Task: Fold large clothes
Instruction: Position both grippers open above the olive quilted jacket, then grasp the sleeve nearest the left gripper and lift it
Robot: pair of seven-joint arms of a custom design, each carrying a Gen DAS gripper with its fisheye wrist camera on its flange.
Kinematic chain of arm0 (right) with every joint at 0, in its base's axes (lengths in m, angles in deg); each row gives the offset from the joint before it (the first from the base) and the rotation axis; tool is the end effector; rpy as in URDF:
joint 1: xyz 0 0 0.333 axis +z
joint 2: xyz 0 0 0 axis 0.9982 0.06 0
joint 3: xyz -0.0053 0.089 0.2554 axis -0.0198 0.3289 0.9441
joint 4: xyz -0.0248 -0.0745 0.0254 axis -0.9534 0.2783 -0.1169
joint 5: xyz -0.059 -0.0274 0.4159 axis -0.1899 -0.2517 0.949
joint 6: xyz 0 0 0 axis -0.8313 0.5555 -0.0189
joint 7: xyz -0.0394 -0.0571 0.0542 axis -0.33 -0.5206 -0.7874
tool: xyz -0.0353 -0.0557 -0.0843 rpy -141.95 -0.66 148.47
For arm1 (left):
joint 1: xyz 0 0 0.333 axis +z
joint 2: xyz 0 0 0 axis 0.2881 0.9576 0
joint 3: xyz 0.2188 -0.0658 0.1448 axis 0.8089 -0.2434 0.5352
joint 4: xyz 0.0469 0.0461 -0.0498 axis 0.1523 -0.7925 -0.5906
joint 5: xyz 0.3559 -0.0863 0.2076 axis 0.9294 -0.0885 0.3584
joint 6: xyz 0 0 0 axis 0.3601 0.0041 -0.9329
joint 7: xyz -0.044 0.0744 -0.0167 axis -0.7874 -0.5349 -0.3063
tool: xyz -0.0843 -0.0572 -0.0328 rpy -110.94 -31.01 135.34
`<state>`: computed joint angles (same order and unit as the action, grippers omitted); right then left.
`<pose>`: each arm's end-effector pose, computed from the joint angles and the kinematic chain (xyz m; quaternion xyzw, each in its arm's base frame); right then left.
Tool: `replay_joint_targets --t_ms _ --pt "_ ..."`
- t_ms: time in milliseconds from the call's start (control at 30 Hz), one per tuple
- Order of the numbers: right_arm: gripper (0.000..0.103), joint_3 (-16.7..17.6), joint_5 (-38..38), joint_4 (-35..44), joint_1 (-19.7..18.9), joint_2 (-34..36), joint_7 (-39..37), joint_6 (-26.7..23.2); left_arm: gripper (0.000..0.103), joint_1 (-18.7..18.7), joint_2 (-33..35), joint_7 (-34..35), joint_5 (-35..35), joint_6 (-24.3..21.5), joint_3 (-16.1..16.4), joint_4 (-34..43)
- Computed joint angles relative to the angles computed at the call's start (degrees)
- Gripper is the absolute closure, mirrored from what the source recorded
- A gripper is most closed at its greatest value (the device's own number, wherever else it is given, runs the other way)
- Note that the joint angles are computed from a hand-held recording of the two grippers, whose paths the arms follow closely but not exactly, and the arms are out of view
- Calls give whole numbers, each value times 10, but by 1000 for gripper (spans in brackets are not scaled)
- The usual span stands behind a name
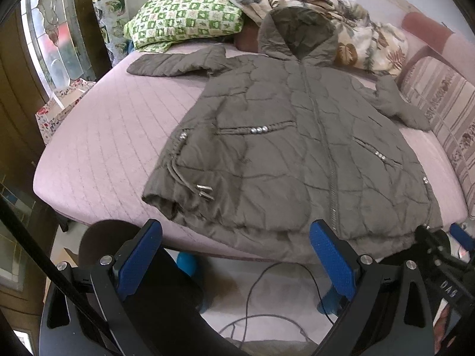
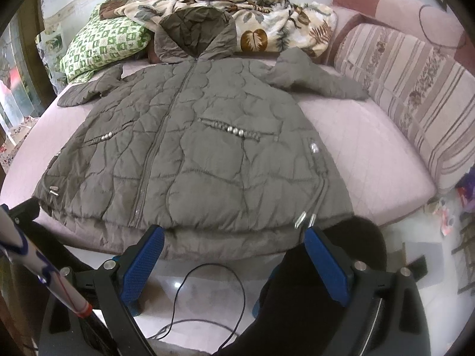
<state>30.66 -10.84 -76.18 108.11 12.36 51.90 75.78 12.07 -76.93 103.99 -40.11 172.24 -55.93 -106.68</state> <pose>0.5140 0.3067 0.5354 -0.6516 0.6852 -0.2494 0.2091 0.5191 -0.1576 0.5593 -0.7147 0.6317 -0.2025 0.2218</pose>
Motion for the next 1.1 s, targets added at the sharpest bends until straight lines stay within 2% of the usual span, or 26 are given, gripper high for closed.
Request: replay_joint_targets --t_ms 400,1100 --pt "5 -13 -51 92 7 65 -3 -5 4 10 40 5 6 -8 9 27" --pt "5 -55 -91 249 54 184 -38 -11 4 47 131 -53 110 -22 31 126"
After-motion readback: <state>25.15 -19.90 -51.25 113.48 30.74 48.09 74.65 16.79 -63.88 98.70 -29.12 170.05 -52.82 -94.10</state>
